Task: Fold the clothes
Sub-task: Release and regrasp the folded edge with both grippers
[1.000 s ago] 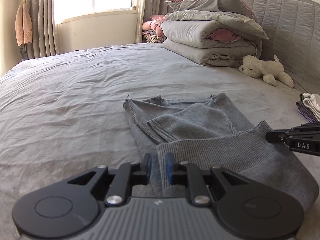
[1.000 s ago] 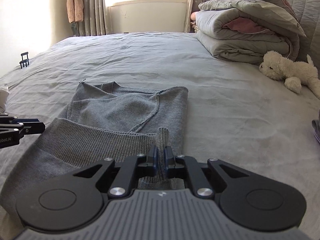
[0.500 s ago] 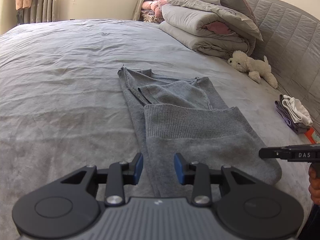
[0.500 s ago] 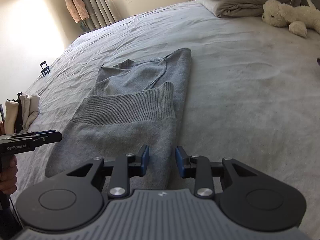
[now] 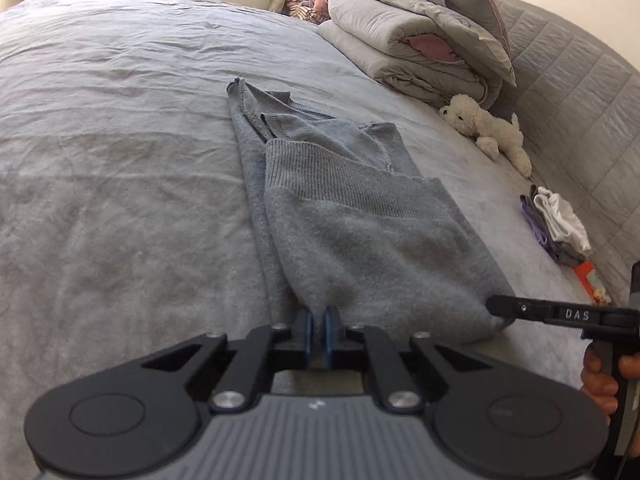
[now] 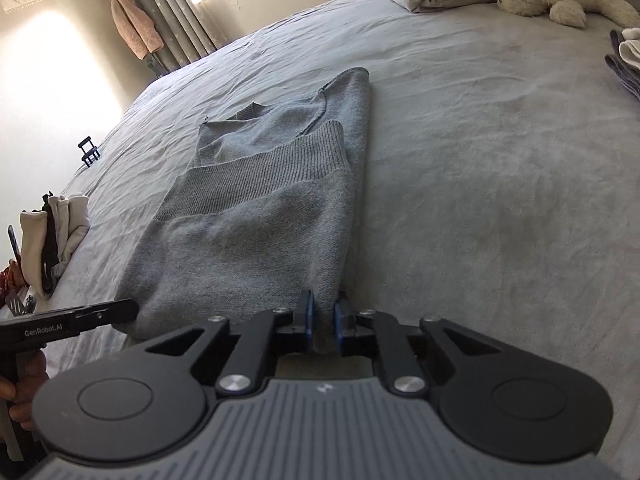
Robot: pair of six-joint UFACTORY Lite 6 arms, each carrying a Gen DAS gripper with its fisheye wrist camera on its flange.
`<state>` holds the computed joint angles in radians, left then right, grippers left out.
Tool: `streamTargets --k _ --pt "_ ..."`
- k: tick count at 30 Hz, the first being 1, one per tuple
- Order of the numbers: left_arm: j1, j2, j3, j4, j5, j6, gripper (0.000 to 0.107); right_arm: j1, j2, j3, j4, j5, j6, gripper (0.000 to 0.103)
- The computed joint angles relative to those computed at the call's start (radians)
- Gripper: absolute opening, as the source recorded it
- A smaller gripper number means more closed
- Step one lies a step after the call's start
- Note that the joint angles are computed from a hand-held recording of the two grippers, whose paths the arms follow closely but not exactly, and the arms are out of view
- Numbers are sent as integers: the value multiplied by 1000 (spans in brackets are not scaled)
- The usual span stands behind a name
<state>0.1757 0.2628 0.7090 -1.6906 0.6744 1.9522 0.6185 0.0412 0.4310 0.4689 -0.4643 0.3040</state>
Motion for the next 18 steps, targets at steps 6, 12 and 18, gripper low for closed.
streamTargets --k 6,12,18 --pt "81 -59 -29 120 111 -112 5 -44 -181 -118 -140 -2 58 10" --pt "64 -2 -15 120 34 -103 5 -79 -88 -50 -255 101 126 10" --pt "67 -46 -38 138 29 -83 5 -100 -203 -128 -359 56 180 10"
